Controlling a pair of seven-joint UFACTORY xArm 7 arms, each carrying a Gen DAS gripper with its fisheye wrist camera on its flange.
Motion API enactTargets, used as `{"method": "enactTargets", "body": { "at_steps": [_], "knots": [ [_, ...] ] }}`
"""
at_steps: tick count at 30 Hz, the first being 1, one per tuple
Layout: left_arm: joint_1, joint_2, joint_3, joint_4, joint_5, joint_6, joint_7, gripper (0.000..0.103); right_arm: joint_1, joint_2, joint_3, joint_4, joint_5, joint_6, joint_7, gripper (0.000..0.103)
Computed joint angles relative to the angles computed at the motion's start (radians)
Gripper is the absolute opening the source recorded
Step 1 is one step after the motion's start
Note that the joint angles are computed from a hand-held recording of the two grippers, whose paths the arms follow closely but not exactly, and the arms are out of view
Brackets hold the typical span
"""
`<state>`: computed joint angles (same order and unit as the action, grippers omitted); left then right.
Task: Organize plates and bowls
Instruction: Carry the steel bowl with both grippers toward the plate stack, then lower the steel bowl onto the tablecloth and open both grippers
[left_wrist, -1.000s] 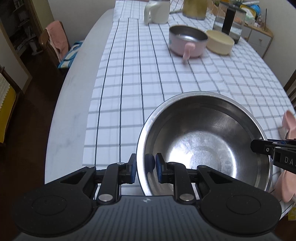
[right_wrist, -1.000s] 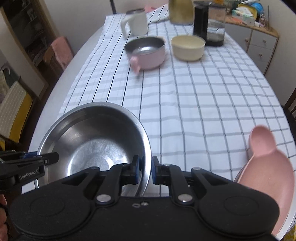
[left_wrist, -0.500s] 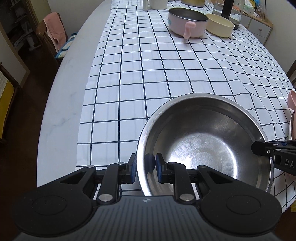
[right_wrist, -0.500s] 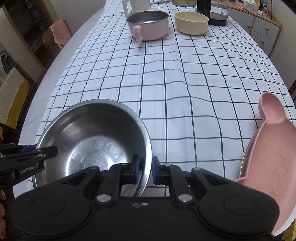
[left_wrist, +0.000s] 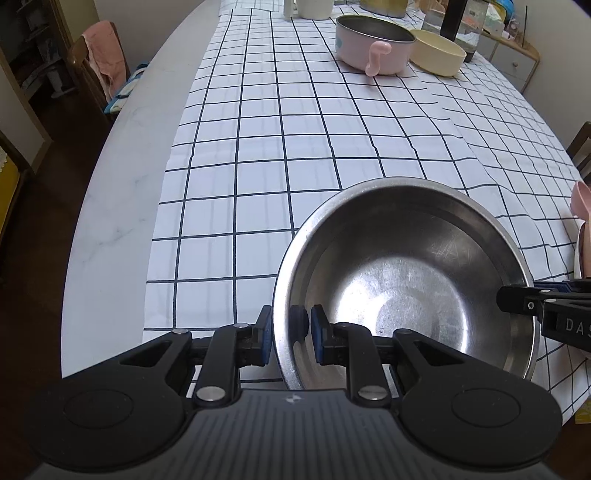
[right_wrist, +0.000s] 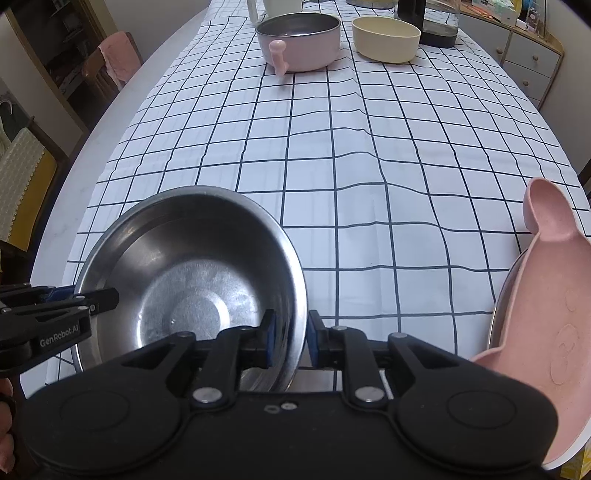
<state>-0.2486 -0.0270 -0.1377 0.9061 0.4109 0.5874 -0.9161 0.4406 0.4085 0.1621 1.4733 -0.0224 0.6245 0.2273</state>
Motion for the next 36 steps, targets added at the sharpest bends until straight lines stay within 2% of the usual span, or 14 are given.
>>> {"method": "enactTargets", "body": {
  "at_steps": [8, 13, 18, 20, 21, 22, 24, 29, 31, 36],
  "knots": [
    [0.01, -0.031, 0.002, -0.023, -0.027, -0.034, 0.012, 0.02, -0.006, -0.021, 0.007, -0.014, 0.009, -0.014, -0.027, 0.027],
    [0.022, -0.058, -0.01, -0.032, 0.033, -0.033, -0.021, 0.025, -0.013, -0.046, 0.011, -0.031, 0.016, -0.029, -0.053, 0.037],
    [0.032, -0.086, -0.02, -0.025, 0.05, -0.038, -0.025, 0.026, -0.023, -0.062, 0.009, -0.031, 0.029, -0.035, -0.059, 0.042],
    [0.035, -0.089, -0.024, -0.012, 0.056, -0.04, -0.024, 0.029, -0.03, -0.068, 0.013, -0.027, 0.04, -0.038, -0.071, 0.043],
    [0.037, -0.087, -0.027, 0.0, 0.063, -0.039, -0.026, 0.035, -0.032, -0.07, 0.013, -0.023, 0.043, -0.039, -0.075, 0.046],
    [0.039, -0.084, -0.03, 0.013, 0.075, -0.036, -0.033, 0.046, -0.035, -0.07, 0.015, -0.018, 0.05, -0.041, -0.081, 0.049],
    [0.044, -0.074, -0.035, 0.039, 0.113, -0.036, -0.059, 0.057, -0.04, -0.071, 0.015, -0.004, 0.058, -0.046, -0.09, 0.052],
    [0.035, -0.019, -0.024, 0.138, 0.136, -0.025, -0.047, 0.06, -0.049, -0.047, 0.008, 0.068, 0.063, -0.046, -0.112, 0.061],
    [0.028, 0.008, -0.016, 0.182, 0.155, -0.021, -0.052, 0.068, -0.048, -0.029, -0.001, 0.11, 0.053, -0.048, -0.11, 0.067],
    [0.002, 0.092, 0.014, 0.314, 0.212, -0.01, -0.06, 0.071, -0.045, 0.046, -0.027, 0.256, 0.018, -0.034, -0.099, 0.079]
  ]
}}
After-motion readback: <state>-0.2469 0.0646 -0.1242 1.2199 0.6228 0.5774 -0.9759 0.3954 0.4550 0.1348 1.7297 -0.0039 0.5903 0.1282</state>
